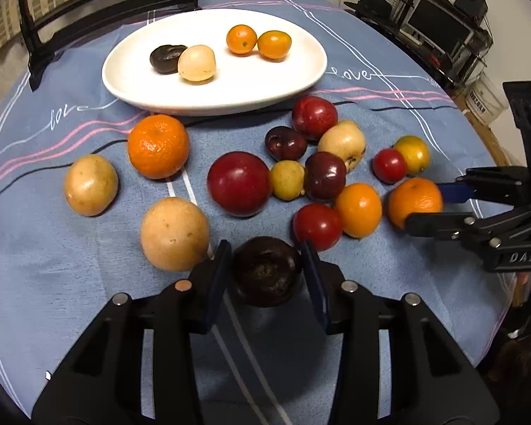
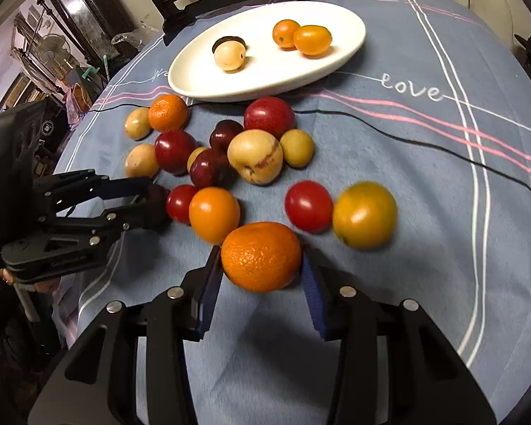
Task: Organize fruits
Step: 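Grasp a dark red plum with the left tool while the right tool grasps an orange, then lower both fruits onto the plate and open both tools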
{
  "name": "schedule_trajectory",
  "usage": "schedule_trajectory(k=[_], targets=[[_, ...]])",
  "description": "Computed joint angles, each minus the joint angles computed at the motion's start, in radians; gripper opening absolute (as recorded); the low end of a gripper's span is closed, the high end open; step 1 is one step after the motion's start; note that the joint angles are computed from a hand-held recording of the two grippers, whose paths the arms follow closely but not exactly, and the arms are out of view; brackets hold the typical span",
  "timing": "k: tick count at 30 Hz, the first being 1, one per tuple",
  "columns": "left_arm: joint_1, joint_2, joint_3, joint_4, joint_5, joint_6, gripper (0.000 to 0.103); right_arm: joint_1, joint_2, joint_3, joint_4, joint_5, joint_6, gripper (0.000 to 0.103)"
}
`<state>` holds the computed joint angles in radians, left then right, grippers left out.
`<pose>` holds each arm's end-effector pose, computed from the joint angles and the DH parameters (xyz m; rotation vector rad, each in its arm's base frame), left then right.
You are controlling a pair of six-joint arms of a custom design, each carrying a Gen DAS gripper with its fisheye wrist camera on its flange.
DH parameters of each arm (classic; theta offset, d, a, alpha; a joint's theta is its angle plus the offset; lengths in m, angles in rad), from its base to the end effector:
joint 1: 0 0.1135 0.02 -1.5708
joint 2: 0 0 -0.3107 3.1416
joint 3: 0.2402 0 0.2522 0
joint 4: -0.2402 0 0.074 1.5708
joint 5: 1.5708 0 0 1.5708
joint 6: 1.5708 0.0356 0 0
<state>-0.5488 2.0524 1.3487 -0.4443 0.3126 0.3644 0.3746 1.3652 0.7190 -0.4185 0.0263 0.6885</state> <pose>0.3644 -0.2356 0.1777 1.2775 2.3928 -0.4790 0.2250 0.0875 0.2222 0.4270 2.6399 0.3202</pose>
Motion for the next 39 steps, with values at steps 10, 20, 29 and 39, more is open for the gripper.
schedule_trajectory(k=[10, 20, 29, 39], targets=[[0.028, -0.076, -0.018, -0.014, 0.032, -0.041, 0.041, 0.045, -0.105, -0.051, -0.017, 0.019, 0.089, 0.044], [0.025, -0.110, 0.092, -0.060, 0.009, -0.102, 0.041, 0.027, -0.126, 0.057, -0.076, 0.048, 0.025, 0.044], [-0.005, -0.060, 0.346, -0.128, -0.029, -0.169, 0.041, -0.085, -0.074, 0.309, -0.117, 0.056, -0.170, 0.044], [-0.030, 0.040, 0.532, -0.197, -0.064, -0.198, 0.041, -0.181, 0.013, 0.411, -0.072, -0.011, -0.242, 0.044]])
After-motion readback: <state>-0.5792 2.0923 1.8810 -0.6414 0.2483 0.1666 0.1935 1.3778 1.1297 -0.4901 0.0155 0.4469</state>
